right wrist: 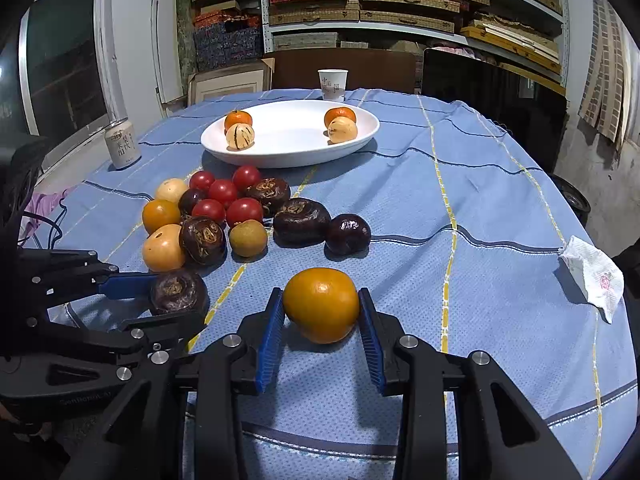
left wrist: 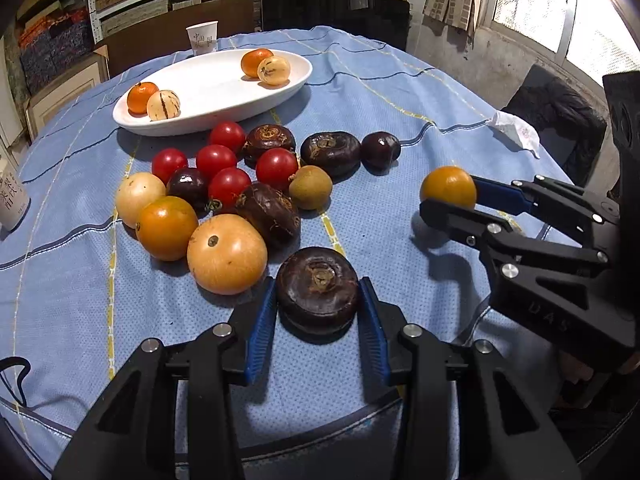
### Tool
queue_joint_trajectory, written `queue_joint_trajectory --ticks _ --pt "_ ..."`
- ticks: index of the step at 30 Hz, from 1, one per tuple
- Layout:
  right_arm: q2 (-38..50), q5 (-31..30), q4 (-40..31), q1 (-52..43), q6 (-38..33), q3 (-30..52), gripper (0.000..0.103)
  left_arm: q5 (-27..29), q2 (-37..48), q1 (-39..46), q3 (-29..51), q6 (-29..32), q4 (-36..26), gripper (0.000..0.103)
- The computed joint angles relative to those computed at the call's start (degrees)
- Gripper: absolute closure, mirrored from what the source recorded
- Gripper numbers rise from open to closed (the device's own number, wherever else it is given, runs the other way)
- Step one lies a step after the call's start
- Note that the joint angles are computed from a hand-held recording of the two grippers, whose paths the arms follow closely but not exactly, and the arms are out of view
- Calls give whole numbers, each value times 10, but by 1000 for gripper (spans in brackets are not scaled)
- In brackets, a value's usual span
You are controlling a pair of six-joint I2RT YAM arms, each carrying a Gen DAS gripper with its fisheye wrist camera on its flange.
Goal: Organize fruits
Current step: 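Grasp a dark brown fruit with the left tool while the right tool grasps an orange fruit, then carry both fruits onto the white plate and open both tools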
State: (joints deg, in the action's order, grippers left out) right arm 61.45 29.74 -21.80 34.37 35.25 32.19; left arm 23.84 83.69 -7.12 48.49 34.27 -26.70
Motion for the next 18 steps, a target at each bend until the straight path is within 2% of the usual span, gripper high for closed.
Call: queue_joint_trajectory --ticks 8,18 --pt "-5 4 2 3 0 -4 66 43 -53 53 -10 17 -23 63" --pt "2 15 -17 9 9 11 66 87 -46 126 31 26 -55 63"
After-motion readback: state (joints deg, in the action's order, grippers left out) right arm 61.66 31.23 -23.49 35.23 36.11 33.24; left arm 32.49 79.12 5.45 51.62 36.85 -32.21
